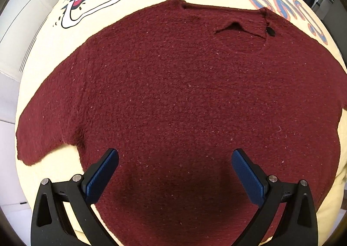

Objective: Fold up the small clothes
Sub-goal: 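Grasp the cuff of the sleeve nearest the right tool with the right tool, then carry the held sleeve across the sweater body and open the right tool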

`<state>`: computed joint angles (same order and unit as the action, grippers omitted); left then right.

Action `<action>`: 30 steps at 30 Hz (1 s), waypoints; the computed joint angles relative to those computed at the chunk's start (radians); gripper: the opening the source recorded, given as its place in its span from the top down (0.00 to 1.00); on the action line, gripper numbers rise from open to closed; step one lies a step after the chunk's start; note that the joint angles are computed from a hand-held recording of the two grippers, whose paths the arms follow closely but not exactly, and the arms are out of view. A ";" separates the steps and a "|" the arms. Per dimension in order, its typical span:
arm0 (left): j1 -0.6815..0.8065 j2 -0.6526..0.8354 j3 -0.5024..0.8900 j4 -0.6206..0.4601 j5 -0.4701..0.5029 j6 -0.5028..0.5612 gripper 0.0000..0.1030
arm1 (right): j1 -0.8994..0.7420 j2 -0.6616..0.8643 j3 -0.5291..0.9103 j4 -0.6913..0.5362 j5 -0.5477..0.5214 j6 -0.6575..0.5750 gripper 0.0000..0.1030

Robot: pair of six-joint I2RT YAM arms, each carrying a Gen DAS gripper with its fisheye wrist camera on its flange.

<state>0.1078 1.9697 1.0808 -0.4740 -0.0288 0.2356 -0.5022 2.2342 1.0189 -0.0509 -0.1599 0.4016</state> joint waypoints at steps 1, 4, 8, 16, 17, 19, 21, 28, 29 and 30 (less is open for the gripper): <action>0.004 0.006 0.005 0.000 -0.002 0.002 0.01 | -0.009 0.008 0.010 -0.006 -0.001 0.000 0.07; 0.017 0.021 0.019 -0.001 0.004 0.009 0.01 | -0.027 0.031 0.047 -0.030 -0.006 0.034 0.16; 0.039 0.040 0.034 -0.002 0.017 0.018 0.01 | -0.042 0.052 0.117 -0.095 -0.001 0.051 0.42; 0.063 0.050 0.054 -0.002 0.023 0.042 0.01 | -0.018 -0.081 0.054 -0.085 -0.033 -0.020 0.86; 0.068 0.054 0.061 -0.006 0.027 0.043 0.01 | -0.007 -0.114 0.034 -0.078 -0.031 -0.030 0.87; 0.083 0.067 0.087 -0.024 0.051 0.052 0.01 | 0.035 -0.209 -0.017 -0.072 -0.004 -0.060 0.87; 0.096 0.073 0.103 -0.034 0.069 0.067 0.01 | 0.076 -0.283 -0.039 -0.082 0.005 -0.085 0.87; 0.152 0.032 0.104 -0.051 0.114 0.099 0.01 | 0.285 -0.507 -0.052 -0.161 0.049 -0.115 0.87; 0.163 0.037 0.117 -0.060 0.127 0.104 0.01 | 0.327 -0.513 -0.034 -0.171 0.064 -0.110 0.87; 0.177 0.028 0.109 -0.063 0.136 0.116 0.01 | 0.366 -0.521 -0.015 -0.188 0.077 -0.104 0.87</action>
